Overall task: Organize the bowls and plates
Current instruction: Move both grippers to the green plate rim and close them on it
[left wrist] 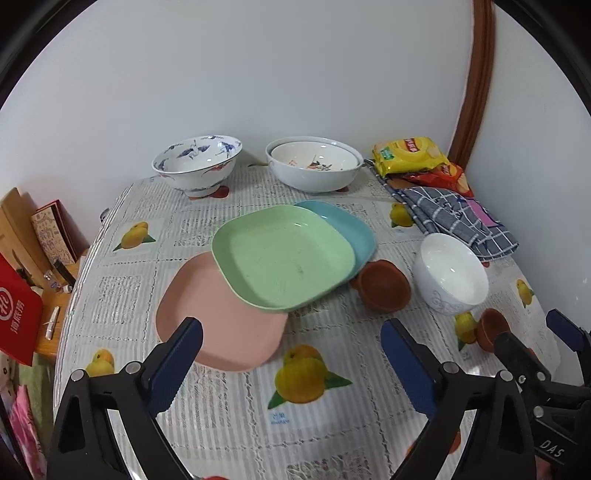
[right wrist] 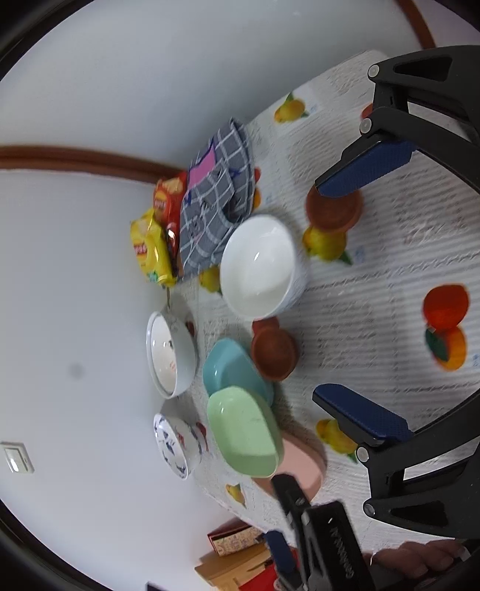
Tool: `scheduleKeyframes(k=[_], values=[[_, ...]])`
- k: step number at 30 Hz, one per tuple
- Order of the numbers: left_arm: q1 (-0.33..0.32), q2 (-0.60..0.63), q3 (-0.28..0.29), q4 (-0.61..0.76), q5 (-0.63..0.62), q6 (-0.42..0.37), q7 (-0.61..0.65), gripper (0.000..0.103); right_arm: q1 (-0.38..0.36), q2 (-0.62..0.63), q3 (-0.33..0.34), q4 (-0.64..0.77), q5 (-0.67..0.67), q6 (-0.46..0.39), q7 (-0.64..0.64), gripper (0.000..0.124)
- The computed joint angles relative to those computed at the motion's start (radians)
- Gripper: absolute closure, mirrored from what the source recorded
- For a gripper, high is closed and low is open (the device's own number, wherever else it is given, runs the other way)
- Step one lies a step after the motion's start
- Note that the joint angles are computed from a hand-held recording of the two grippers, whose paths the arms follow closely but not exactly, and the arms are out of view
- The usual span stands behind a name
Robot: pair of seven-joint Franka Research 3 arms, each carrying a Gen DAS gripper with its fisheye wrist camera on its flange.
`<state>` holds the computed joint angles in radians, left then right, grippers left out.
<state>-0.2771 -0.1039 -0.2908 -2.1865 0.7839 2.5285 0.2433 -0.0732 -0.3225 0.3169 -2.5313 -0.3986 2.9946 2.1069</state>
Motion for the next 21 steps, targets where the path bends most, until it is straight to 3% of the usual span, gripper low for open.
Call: scheduleKeyframes(k=[5,9,21], values=[[0.029,0.017,0.029,0.002,-0.030,0.026,0.009,0.008,0.153,0.125,-0.119,0.110,0.156,-0.042,-0.155,0.032],[0.051,0.038,0.044,0.018,-0.014,0.036,-0.002,0.009,0.167,0.221,-0.131,0.209,0.079,-0.046,-0.102,0.035],[0.081,0.159,0.095,0.107,-0.060,0.080,0.030,0.026,0.338,0.444,-0.244,0.443,0.203,-0.048,-0.326,0.047]])
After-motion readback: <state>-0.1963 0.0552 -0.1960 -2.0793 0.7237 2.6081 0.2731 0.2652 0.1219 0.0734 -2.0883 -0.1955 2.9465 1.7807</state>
